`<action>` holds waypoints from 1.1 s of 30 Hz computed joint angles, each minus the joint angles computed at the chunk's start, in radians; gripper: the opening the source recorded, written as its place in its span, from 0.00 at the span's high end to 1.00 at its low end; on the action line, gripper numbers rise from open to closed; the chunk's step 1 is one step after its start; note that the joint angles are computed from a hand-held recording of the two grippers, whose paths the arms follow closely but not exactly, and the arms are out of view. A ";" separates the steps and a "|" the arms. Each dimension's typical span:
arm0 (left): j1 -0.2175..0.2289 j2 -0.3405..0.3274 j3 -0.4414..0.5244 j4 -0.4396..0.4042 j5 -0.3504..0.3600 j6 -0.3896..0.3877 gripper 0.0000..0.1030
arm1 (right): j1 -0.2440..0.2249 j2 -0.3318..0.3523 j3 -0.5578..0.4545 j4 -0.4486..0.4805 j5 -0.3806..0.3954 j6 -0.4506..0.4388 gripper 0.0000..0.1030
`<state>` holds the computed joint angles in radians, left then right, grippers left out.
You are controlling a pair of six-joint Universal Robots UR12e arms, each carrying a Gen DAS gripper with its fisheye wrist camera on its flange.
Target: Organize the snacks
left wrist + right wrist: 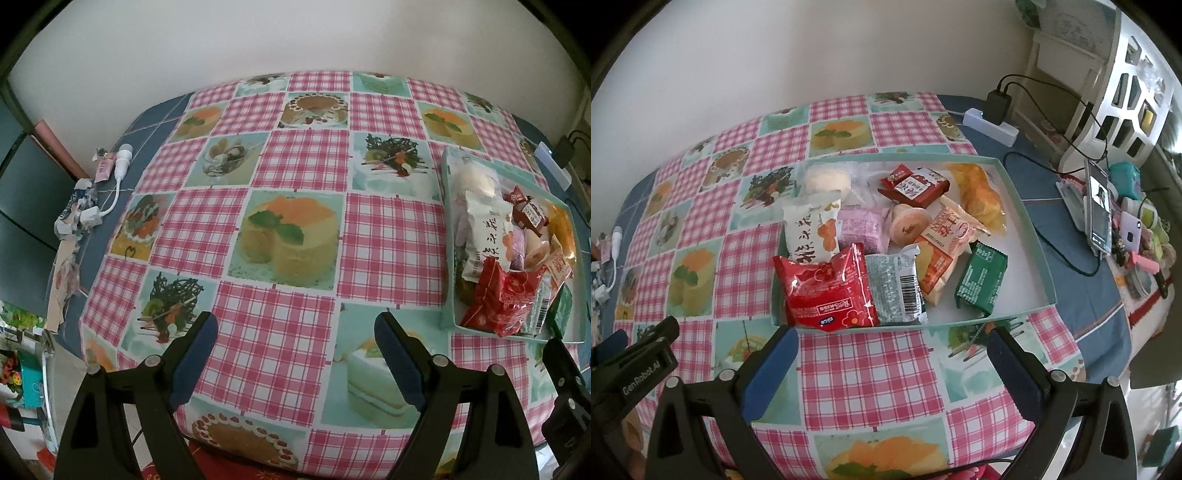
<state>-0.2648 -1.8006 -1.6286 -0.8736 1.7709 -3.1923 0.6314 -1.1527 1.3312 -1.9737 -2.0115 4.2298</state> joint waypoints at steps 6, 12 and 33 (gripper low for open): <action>0.001 0.000 0.000 -0.001 -0.002 0.001 0.15 | 0.000 0.003 -0.006 0.006 0.000 -0.001 0.00; 0.000 -0.002 0.001 -0.003 -0.002 -0.003 0.15 | 0.000 0.004 -0.007 0.009 0.004 -0.003 0.00; 0.002 -0.001 -0.001 0.000 -0.005 0.003 0.15 | -0.001 0.005 -0.009 0.015 0.010 -0.013 0.00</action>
